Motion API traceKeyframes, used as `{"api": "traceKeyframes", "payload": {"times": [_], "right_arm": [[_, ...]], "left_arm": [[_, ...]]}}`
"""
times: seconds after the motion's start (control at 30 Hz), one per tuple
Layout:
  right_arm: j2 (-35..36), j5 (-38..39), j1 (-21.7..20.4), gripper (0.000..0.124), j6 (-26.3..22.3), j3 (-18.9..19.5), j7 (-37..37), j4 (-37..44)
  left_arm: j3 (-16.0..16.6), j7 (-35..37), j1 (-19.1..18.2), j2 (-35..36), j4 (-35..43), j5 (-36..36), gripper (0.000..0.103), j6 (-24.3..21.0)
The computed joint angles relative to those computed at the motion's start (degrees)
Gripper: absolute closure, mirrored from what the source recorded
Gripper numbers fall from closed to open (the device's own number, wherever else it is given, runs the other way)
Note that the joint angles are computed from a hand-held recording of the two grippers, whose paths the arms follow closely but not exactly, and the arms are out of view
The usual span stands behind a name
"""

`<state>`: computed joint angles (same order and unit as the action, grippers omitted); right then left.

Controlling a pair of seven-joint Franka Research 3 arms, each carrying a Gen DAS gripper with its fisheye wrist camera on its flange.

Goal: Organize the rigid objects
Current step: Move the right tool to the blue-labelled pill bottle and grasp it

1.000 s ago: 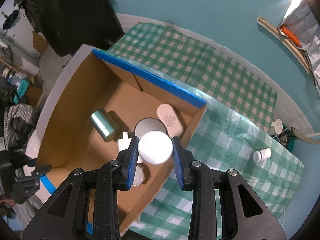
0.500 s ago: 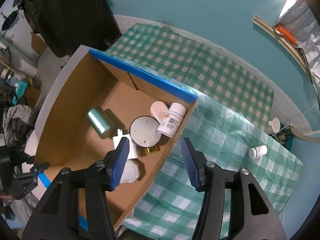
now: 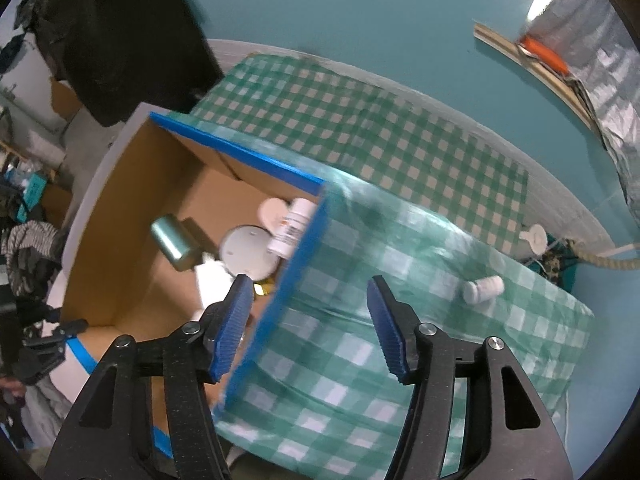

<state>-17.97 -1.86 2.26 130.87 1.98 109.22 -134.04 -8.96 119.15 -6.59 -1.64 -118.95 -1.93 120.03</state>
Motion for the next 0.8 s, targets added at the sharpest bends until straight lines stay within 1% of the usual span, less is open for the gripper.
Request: {"api": "traceKeyframes", "payload": {"times": [0.2,0.33,0.47,0.57,0.63,0.8], "right_arm": [[-2.67,0.35,-2.54,0.064,-1.01,-1.60,0.90,-2.75],[-3.76,-1.70,-4.99,0.063,-1.82,-2.28,0.41,-4.20],[-4.15,-3.16,-7.70,0.058,-1.70,-3.74,-0.95,-5.83],[-3.71,-3.58,-9.47,0.057,-1.75,-4.64,-2.12,-6.46],[-2.99,-3.08,-10.65,0.057,-2.11,-5.34,-2.00,-6.59],[-0.22,1.73,-12.75,0.057,-1.38,-7.58,-0.31,-6.59]], "left_arm": [[-0.03,-0.30,0.03,0.15,0.25,0.06,0.088,-0.14],[-0.05,-0.29,0.04,0.20,0.31,0.14,0.088,-0.14],[-0.08,-0.36,0.05,0.25,0.37,0.21,0.088,-0.16],[-0.09,-0.57,0.05,0.24,0.34,0.39,0.088,-0.16],[-0.10,-0.80,0.04,0.27,0.36,0.50,0.088,-0.20],[-0.24,-1.64,-0.08,0.47,0.49,1.14,0.088,-0.35]]}}
